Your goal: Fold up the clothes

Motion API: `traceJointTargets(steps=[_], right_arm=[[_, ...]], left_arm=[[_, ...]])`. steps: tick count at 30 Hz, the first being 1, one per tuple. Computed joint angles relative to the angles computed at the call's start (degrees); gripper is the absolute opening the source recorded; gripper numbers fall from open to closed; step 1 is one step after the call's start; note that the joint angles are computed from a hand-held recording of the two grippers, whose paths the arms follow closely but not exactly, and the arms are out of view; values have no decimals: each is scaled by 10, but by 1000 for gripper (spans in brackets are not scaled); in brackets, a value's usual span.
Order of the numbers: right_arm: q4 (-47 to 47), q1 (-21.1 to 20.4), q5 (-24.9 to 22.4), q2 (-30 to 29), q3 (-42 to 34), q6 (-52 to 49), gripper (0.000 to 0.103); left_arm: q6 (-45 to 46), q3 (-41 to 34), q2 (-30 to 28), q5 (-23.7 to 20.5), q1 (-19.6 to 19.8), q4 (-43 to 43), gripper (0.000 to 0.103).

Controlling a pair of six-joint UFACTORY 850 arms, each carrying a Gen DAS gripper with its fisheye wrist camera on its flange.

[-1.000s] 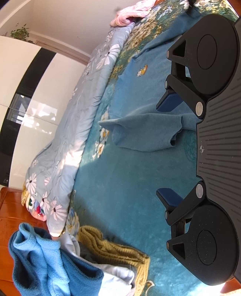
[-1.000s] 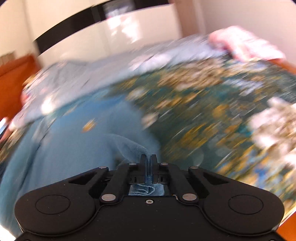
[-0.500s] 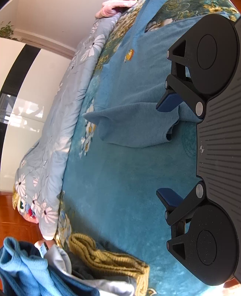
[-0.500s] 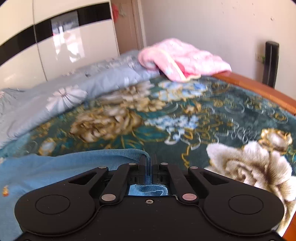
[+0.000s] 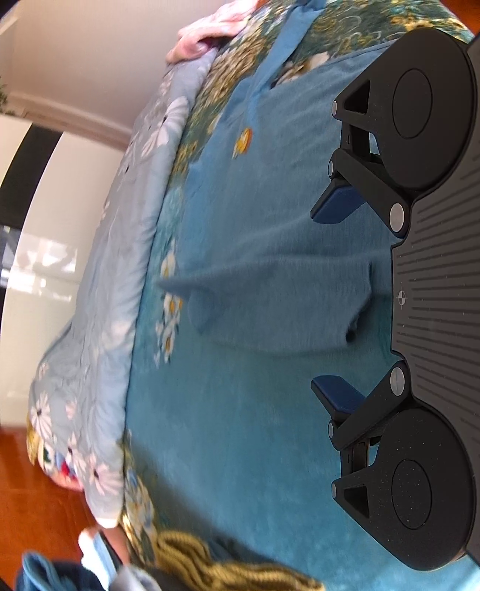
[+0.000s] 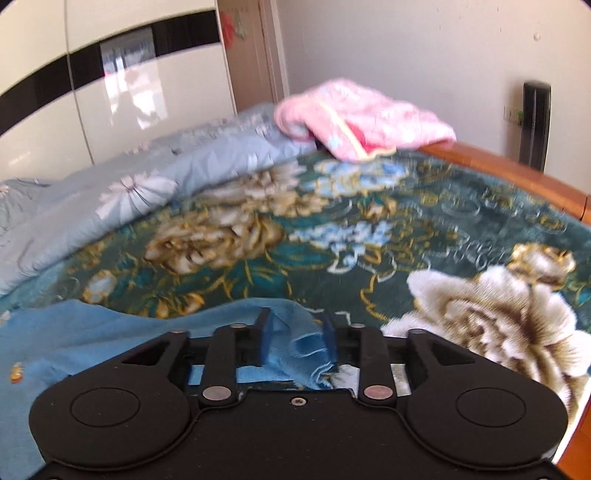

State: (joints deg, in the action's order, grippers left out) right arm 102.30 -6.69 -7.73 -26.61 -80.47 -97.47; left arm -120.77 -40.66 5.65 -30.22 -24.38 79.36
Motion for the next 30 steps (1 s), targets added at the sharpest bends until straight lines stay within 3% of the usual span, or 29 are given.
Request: traceJointTargets(steps=[5,7,9,11,15,18,23,26,30], right_arm=[[64,-6,-48,46,57,-81,41],[62,-5,-58,57,71,-78,42],[47,-3,-62,62,77,-58,43],[33,0,-65,63,81,-42,43],[13,6,-76,65,88,-20,43],[1,11,-86,65,91,-9,44],[-23,20,-102,63,94,13,44],[-36,27,-108,61,96,29,44],[-58,35,-119,63,103,52,44]], left_arm=[[43,-34,-52,-18,-16,27,89],[78,-49,-75,-32,-19,15,71],[101,-57,-89,-33,-14,-1,39],[81,-51,-87,-24,-8,1,24],[-21,-18,-49,-43,8,45,5],[-134,14,7,-25,45,94,3],[-399,57,111,14,126,286,2],[-406,44,130,-3,148,324,2],[-316,14,118,-3,156,269,2]])
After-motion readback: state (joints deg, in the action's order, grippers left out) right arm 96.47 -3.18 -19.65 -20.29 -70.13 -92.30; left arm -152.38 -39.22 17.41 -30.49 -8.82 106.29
